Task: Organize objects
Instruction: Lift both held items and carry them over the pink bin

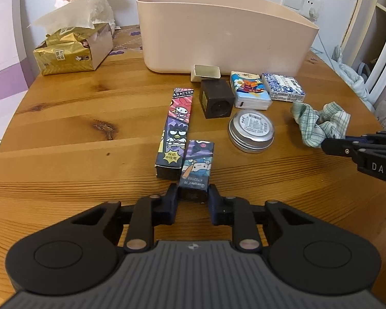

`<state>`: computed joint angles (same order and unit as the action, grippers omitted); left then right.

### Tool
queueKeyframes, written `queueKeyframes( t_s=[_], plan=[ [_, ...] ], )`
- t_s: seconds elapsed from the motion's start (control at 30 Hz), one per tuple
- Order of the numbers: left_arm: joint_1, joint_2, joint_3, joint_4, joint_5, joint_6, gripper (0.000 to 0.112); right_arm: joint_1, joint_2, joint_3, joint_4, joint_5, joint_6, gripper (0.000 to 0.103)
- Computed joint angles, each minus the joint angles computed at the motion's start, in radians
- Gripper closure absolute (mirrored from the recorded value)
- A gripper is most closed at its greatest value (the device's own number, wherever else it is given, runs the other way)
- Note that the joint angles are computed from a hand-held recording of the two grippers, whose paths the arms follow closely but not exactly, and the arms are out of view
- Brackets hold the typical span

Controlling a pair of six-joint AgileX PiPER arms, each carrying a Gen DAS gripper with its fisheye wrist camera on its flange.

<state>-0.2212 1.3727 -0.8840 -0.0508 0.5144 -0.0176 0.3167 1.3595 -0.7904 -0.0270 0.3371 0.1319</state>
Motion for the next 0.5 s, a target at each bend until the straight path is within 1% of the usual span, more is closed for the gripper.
queueKeyframes(
  t_s=[0.23, 0.5],
  plan=[
    [-0.004, -0.003, 0.006, 0.003, -0.033, 0.004, 0.087, 0.002, -0.007, -0.001, -0.002, -0.001, 0.001, 0.094],
    [-0.028, -0.032, -0.035, 0.053, -0.042, -0.041, 0.087, -0.018, -0.022, -0.018, 0.025, -0.006, -0.027, 0.094]
  ],
)
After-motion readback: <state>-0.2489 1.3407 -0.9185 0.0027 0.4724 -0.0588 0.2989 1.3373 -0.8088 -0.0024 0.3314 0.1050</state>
